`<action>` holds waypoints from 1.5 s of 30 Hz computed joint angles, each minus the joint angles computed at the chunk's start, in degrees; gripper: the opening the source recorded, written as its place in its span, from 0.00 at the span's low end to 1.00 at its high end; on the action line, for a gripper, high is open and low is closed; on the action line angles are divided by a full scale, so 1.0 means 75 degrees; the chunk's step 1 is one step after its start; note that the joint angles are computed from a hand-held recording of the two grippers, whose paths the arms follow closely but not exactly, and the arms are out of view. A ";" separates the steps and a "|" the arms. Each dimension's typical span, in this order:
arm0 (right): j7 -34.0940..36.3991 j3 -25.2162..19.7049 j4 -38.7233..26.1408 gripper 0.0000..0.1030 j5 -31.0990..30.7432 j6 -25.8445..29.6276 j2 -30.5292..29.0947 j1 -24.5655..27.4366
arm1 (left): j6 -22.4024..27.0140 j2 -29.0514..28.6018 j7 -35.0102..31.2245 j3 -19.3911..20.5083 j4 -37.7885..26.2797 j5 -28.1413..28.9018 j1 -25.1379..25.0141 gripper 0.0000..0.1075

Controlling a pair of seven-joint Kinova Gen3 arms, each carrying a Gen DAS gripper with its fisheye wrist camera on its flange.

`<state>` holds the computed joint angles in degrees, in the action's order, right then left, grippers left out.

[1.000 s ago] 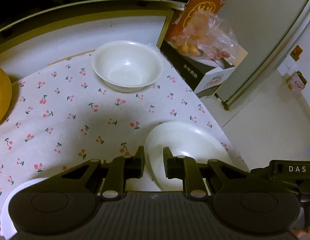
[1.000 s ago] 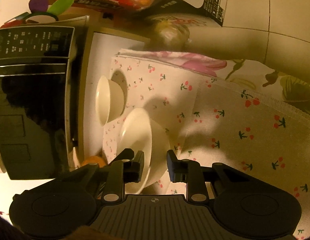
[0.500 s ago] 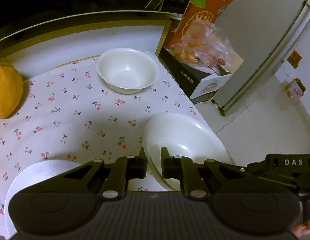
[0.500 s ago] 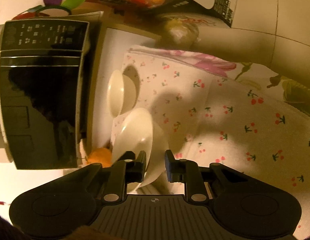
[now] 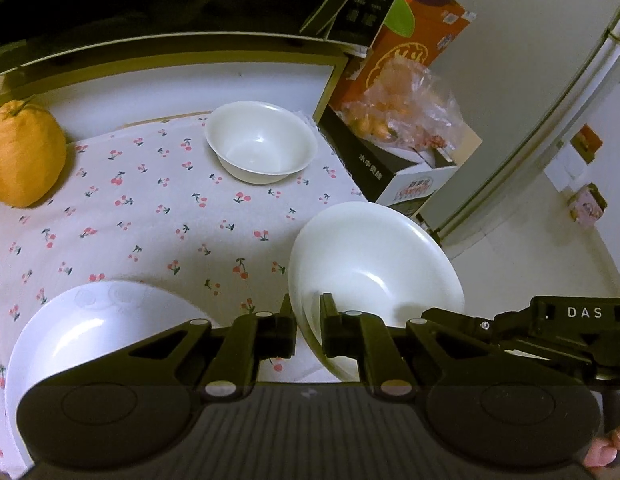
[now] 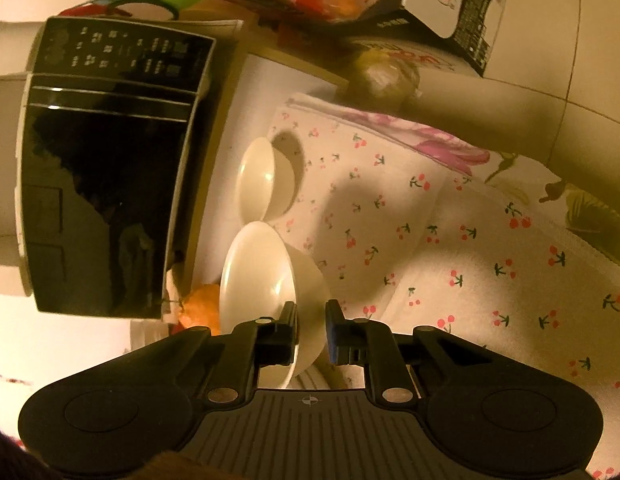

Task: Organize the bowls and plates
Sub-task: 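Lift the second white bowl and lower it onto the first bowl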

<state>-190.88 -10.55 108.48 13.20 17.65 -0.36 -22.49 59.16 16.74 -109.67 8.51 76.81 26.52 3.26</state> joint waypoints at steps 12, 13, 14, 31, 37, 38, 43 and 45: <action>0.2717 0.0004 -0.0229 0.15 -0.1995 0.0540 -0.0350 -0.0026 | -0.0464 -0.1239 0.0202 -0.0283 0.1406 0.0442 -0.0123 0.11; 0.2929 0.0005 -0.0246 0.15 -0.2138 0.0606 -0.0378 -0.0026 | -0.0494 -0.1344 0.0192 -0.0313 0.1533 0.0488 -0.0127 0.12; 0.3114 -0.0002 -0.0262 0.15 -0.2263 0.0678 -0.0409 -0.0027 | -0.0529 -0.1438 0.0197 -0.0343 0.1649 0.0524 -0.0122 0.12; 0.4117 -0.0415 -0.0701 0.16 -0.2120 0.2045 -0.0681 -0.0119 | -0.0965 -0.2557 0.0379 -0.0780 0.3098 0.1112 0.0043 0.12; 0.4494 -0.0320 -0.0600 0.16 -0.2460 0.2246 -0.0717 -0.0171 | -0.0988 -0.2646 0.0401 -0.0781 0.3282 0.0977 0.0180 0.12; 0.4525 -0.0320 -0.0598 0.16 -0.2481 0.2285 -0.0714 -0.0172 | -0.0994 -0.2634 0.0441 -0.0755 0.3291 0.0888 0.0210 0.12; 0.4733 -0.0324 -0.0704 0.16 -0.2519 0.2613 -0.0615 -0.0206 | -0.1009 -0.2602 0.0586 -0.0686 0.3361 0.0563 0.0323 0.15; 0.4694 -0.0367 -0.0794 0.16 -0.2366 0.2775 -0.0569 -0.0223 | -0.1001 -0.2588 0.0598 -0.0673 0.3376 0.0515 0.0355 0.17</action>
